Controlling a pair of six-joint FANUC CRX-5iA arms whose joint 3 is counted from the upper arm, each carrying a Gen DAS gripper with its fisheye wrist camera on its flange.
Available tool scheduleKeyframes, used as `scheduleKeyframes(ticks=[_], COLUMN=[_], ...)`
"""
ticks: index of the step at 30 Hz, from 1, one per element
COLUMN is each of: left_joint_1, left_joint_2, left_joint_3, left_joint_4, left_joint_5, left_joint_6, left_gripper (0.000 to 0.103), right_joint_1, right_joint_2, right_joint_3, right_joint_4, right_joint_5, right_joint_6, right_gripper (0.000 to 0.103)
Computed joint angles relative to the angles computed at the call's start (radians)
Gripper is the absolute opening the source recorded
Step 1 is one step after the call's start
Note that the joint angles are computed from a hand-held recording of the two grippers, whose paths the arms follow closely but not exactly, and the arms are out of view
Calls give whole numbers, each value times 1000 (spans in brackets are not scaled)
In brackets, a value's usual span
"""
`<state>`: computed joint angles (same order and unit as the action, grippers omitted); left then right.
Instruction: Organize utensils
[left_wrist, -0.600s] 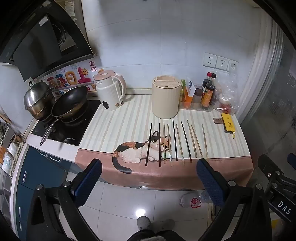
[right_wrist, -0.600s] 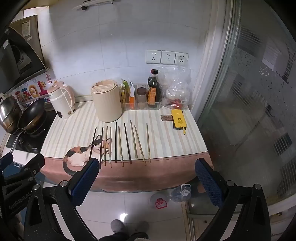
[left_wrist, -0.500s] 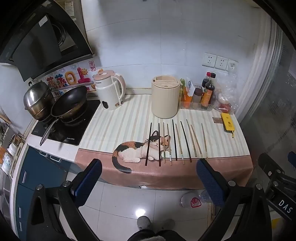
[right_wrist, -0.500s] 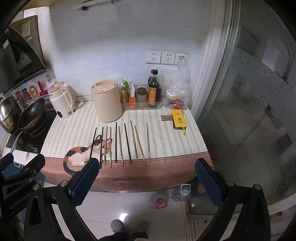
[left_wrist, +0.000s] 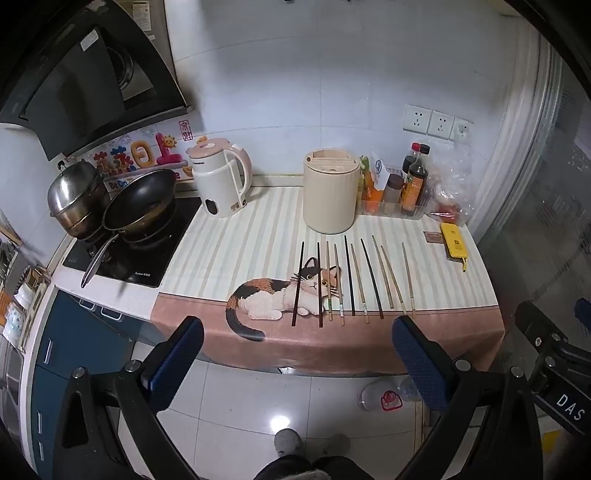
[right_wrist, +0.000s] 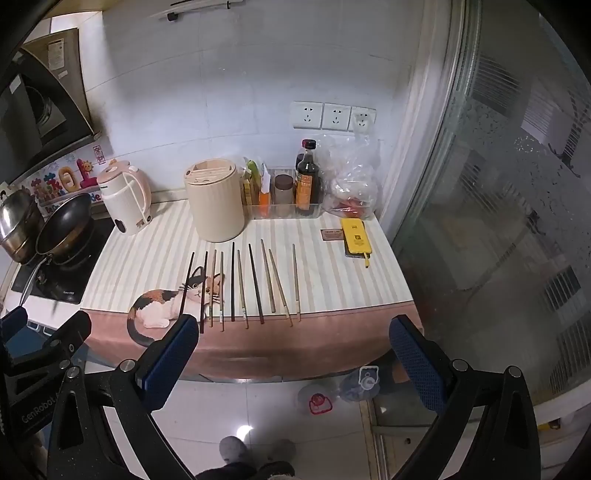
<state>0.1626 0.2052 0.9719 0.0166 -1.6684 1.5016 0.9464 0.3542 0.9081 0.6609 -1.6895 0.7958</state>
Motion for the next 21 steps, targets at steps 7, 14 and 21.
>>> scheduleKeyframes(ticks=[7, 14, 21], left_joint_1=[11, 9, 9], left_joint_2=[-11, -13, -16], left_joint_3=[3, 0, -6], left_joint_4=[10, 9, 9], left_joint_5=[-4, -1, 4], left_joint_6=[-5, -4, -4], left_gripper=[103, 103, 103], right_joint_1=[10, 8, 5], right_joint_2=[-1, 7, 5], right_joint_3=[-1, 18, 17], right_joint_4=[7, 0, -2], right_joint_5=[-3, -13, -11], right_joint_6=[-2, -1, -1], right_gripper=[103, 103, 103])
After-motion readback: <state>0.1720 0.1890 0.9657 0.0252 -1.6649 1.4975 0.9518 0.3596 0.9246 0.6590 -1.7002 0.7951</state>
